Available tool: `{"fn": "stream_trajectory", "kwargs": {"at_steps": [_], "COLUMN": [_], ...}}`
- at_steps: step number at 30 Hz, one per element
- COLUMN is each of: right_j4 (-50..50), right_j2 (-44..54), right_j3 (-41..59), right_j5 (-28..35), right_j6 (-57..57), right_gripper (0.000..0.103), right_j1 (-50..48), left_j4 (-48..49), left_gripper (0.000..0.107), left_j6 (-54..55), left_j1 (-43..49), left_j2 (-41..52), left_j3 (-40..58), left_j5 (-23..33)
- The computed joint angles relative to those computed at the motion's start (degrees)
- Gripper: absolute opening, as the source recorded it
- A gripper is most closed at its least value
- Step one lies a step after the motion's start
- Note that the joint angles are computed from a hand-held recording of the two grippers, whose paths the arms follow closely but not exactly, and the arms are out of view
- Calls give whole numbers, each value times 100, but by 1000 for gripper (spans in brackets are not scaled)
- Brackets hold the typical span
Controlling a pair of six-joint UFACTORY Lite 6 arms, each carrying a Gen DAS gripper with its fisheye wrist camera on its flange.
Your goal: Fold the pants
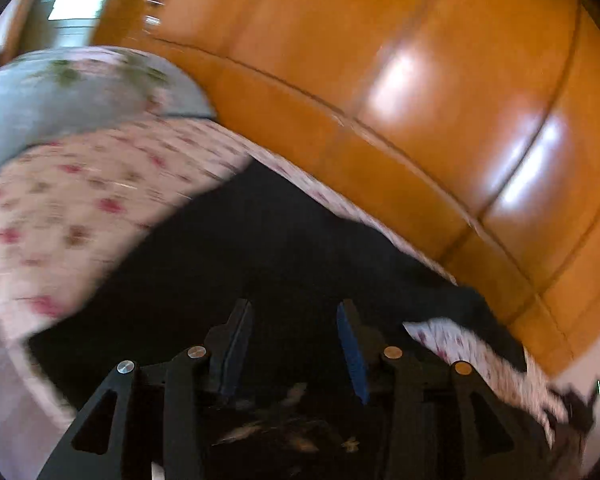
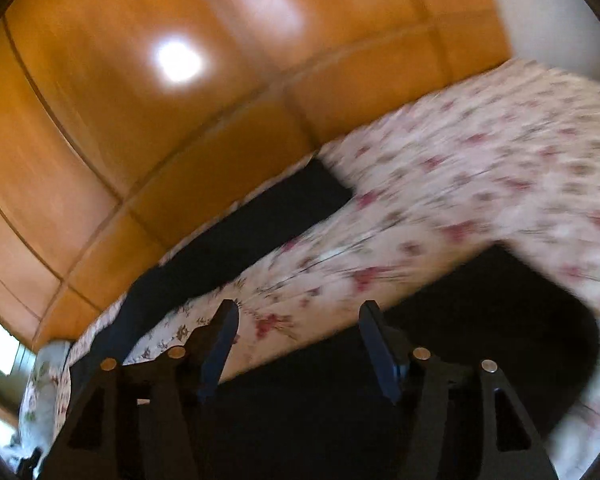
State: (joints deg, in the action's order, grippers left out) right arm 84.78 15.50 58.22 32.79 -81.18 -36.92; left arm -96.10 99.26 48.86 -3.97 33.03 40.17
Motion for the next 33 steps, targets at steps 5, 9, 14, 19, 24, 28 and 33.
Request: {"fn": "stream_trajectory", "kwargs": {"at_steps": [5, 9, 14, 19, 24, 28, 33], "right_j4": [-1192, -962, -382, -975, -646, -164, 265], "right_j2": [2564, 3508, 3907, 4217, 3599, 2891, 2314], "right_j3": [2998, 4212, 4682, 5160, 4412, 3516, 2603], "right_j5": [-283, -199, -711, -673, -423, -407, -568], "right_j6": [2781, 3465, 3026, 3724, 3152, 2450, 1551], "right_gripper": [63, 67, 64, 20, 17, 16, 16], "right_j1": [751, 843, 1147, 1142, 913, 643, 424], "left_j4": [-940, -1685, -2456, -2745, -2358, -1167, -183], "left_gripper": [44, 44, 45, 45, 45, 45, 45], "left_j6": [509, 1098, 2007, 2265, 1929, 653, -438], "left_j1": [-1300, -1527, -1553, -1559, -1452, -1305, -938], "left_j2": [929, 1369, 1427, 1488, 1450, 1276, 1284], "left_j3": [423, 346, 115, 62, 111, 387, 1175], "left_j5": [-664, -740, -564, -473, -452, -622, -562]}}
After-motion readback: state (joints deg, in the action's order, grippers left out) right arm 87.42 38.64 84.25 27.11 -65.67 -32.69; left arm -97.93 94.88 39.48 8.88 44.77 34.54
